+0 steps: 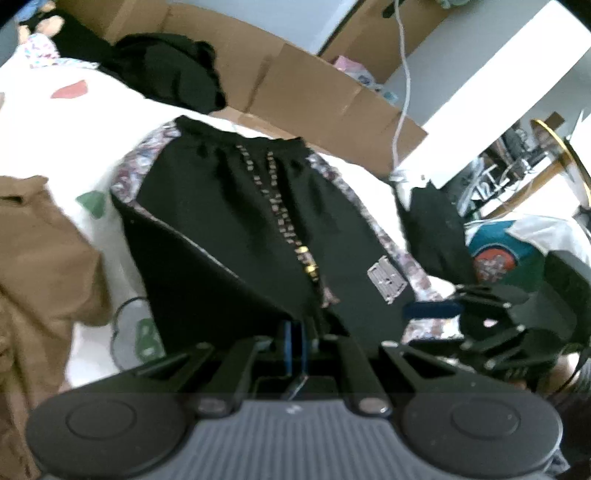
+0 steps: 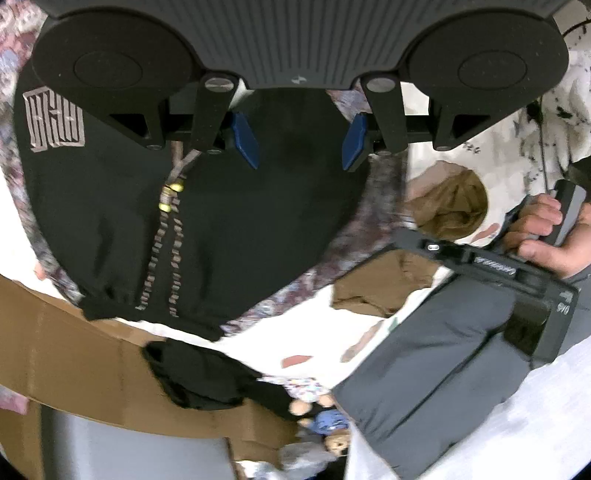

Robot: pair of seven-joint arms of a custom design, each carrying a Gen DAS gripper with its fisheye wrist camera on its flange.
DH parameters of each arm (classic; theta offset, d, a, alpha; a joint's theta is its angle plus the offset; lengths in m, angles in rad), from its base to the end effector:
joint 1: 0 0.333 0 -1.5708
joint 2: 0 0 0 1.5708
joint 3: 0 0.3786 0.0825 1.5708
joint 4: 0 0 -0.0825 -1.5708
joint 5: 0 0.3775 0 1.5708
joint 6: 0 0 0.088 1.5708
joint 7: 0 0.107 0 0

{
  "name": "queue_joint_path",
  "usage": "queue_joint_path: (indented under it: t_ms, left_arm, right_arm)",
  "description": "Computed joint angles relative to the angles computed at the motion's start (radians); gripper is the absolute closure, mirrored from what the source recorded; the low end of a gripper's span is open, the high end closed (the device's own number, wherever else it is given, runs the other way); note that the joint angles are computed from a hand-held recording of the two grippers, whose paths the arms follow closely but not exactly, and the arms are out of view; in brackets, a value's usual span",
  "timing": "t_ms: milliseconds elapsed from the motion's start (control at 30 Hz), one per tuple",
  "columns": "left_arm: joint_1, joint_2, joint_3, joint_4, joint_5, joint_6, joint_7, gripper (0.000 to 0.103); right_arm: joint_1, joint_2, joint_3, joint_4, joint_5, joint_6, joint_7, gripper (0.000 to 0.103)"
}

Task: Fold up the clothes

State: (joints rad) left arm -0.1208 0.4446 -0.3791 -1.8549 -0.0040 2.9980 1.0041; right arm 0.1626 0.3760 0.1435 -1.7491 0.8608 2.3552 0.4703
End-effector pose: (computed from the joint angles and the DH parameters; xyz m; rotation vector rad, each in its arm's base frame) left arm 0.6399 -0.3018 0.4425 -2.2050 1.8677 -1.1202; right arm 0.6610 0.2061 0.4490 -2.2336 0.8694 0.1015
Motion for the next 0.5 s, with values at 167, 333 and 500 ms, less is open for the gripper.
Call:
queue_joint_path:
  t_ms: [167, 333, 500]
  left_arm:
    - [0.004, 0.032, -0.027, 0.056, -0.003, 0.002, 0.024, 0.098]
    - [0.005, 0.055, -0.05, 0.098, -0.008, -0.001, 0.051, 0.098]
    - [-0.008, 0.082, -0.06, 0.147, -0.009, -0.013, 0.077, 0.098]
  right_arm:
    - [0.023, 0.005, 0.015, 0.01, -0.001, 0.001, 0.003, 0.048]
    - [0.039, 0.008, 0.026, 0.012, 0.017, 0.019, 0.014, 0.049]
    - [0.063, -0.002, 0.026, -0.009, 0.016, 0.085, 0.017, 0.055]
